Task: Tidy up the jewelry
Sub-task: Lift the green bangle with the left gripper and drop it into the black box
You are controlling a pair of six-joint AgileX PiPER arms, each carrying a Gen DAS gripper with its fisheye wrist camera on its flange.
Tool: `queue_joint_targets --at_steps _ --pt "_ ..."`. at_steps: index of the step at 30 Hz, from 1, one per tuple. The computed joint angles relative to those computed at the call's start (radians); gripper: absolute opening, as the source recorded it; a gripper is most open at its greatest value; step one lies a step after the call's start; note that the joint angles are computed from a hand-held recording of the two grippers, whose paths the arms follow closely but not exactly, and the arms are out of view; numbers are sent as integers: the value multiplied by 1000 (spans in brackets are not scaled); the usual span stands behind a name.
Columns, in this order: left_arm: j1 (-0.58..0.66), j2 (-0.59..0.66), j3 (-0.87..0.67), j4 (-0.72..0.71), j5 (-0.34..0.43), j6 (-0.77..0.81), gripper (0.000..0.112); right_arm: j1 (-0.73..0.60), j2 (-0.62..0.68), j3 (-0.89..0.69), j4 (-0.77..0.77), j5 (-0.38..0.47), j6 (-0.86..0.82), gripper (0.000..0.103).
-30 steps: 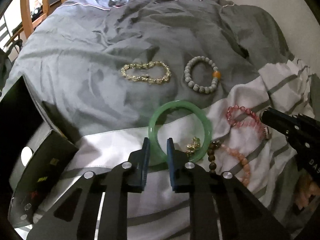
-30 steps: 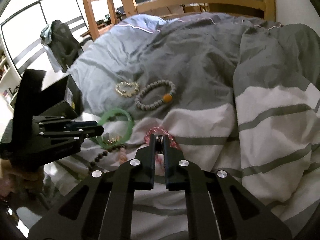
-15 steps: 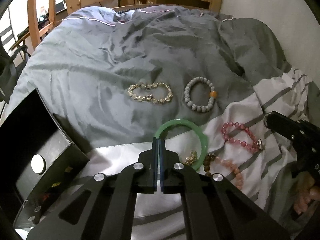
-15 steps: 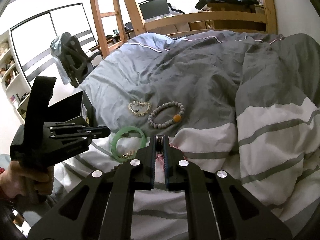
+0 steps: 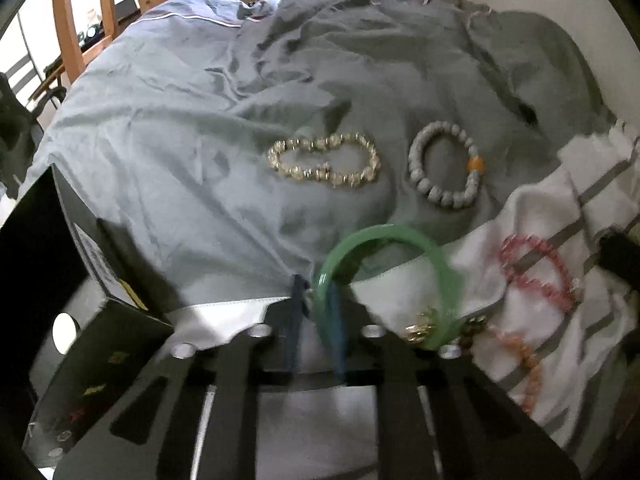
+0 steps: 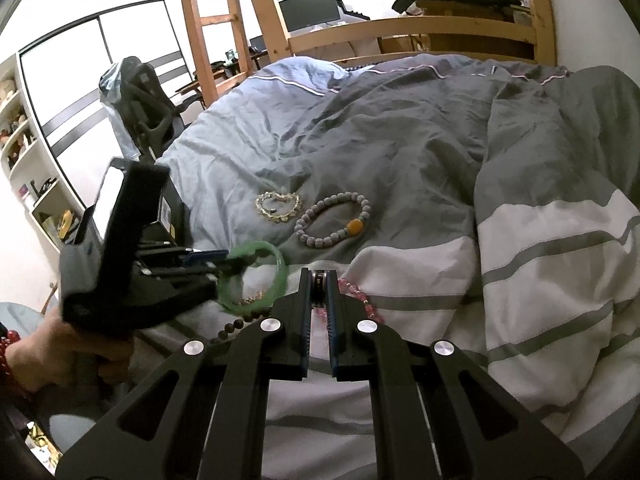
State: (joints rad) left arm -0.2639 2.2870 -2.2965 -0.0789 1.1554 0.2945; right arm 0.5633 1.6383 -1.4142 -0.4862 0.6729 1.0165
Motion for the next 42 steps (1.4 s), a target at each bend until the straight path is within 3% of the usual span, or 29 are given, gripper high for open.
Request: queue_joint_targets --at_steps 7,21,32,42 --pt "36 -28 -54 -82 35 -12 9 9 -13 11 -26 -7 19 8" --pt "117 -221 134 -195 -32 38 9 15 -31 26 -65 -26 54 8" --pt "164 -333 205 -163 -42 67 9 120 -39 -12 -279 26 131 8" --pt "275 -343 147 -179 7 102 11 181 -29 -121 -269 23 88 8"
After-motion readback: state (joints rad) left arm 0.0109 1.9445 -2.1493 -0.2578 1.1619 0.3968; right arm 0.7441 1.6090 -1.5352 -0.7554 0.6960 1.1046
